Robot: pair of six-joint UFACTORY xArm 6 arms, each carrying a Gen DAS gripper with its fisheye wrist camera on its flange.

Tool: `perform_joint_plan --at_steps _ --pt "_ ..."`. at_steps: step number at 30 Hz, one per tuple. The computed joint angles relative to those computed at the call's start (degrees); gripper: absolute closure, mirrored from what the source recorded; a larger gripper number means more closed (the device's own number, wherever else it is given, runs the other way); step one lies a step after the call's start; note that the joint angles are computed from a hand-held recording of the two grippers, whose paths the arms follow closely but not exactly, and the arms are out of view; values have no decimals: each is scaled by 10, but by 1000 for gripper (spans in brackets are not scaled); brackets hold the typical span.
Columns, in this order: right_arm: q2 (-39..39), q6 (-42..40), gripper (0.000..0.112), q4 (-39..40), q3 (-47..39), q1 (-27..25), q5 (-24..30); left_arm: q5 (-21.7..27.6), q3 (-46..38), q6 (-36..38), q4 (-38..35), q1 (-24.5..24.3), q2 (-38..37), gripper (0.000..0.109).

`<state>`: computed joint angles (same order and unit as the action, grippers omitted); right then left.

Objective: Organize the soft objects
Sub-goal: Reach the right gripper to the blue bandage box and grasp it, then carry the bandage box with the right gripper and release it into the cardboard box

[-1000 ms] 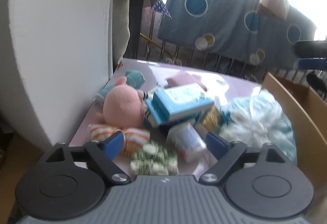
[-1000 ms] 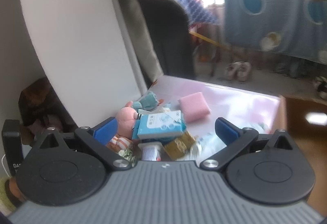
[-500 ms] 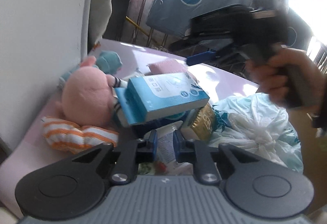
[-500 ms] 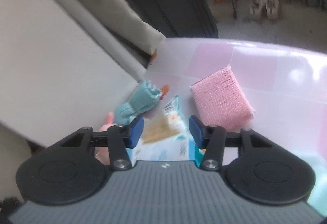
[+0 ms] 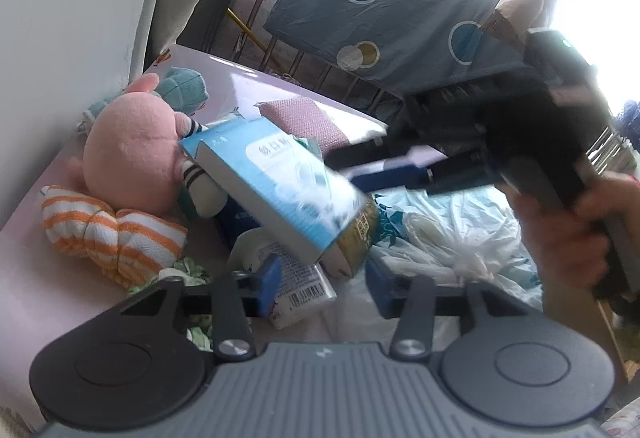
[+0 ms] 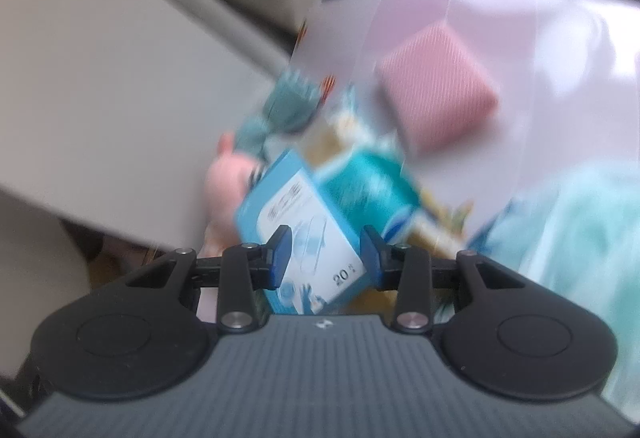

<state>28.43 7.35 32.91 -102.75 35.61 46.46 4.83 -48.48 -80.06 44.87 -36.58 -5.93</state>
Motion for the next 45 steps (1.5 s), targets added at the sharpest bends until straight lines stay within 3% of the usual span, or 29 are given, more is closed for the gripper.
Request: perform_joint_plan --at_steps 7,11,15,18,21,31,37,41,45 --pt "-6 3 74 -17 9 2 -46 11 -3 -20 3 15 -6 45" --pt "36 21 74 8 -34 -5 -19 18 -16 90 -135 15 15 44" --pt "42 -1 74 47 -29 3 -12 16 -31 137 -188 16 34 47" --pt "28 11 75 22 -8 14 -27 48 -47 86 -124 16 35 54" --pt "5 16 77 30 14 16 -40 52 -42 79 -117 12 17 55" --pt "-159 29 78 22 158 32 -109 139 -77 56 -43 -54 -42 54" --pt "-320 60 78 7 305 23 -167 179 -158 84 -15 -117 -14 54" --pt "-438 116 78 -36 406 -1 -193 169 -242 163 -69 -150 49 54" --pt "-548 160 78 -67 502 -48 -195 178 -371 310 -197 -177 156 54"
